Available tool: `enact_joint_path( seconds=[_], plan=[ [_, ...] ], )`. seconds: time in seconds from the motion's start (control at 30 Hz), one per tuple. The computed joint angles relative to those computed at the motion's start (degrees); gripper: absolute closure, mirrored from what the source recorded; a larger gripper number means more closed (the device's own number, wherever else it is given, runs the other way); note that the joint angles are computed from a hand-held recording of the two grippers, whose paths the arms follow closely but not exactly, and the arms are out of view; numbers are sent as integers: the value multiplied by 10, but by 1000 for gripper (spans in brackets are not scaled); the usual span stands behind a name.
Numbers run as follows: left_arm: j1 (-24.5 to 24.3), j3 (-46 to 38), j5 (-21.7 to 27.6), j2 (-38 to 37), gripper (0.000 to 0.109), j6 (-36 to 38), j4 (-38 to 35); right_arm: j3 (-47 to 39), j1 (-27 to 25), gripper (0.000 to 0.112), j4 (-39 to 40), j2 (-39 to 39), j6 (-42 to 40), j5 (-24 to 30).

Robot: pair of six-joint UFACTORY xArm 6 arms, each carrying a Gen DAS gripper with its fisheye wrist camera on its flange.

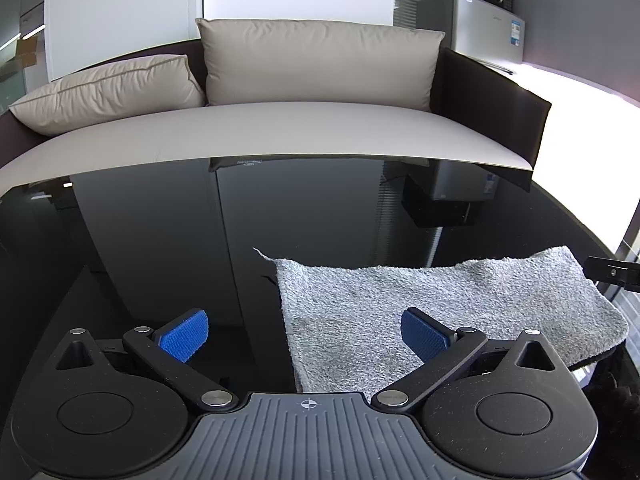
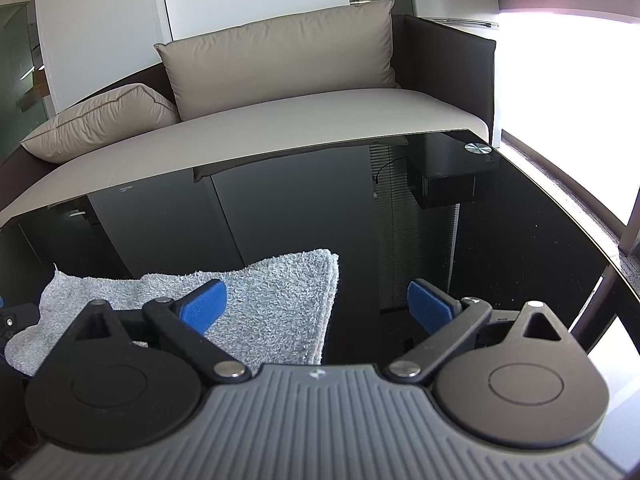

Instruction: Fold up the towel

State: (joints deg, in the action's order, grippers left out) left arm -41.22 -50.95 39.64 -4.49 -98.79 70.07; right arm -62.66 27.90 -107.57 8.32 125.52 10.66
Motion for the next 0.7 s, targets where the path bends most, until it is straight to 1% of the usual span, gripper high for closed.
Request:
enact_joint_path(
  seconds=[0.2, 0.37, 0.7],
  plan=[
    [-5, 6, -2, -5, 7, 0, -2, 11, 2, 13, 8, -8, -8, -2],
    [-7, 13, -4, -12, 7, -4, -5, 26, 5, 13, 36, -18, -31, 3],
    [-22, 36, -1, -32, 7, -25, -3, 65, 14, 13, 47, -50, -18, 5]
  ],
)
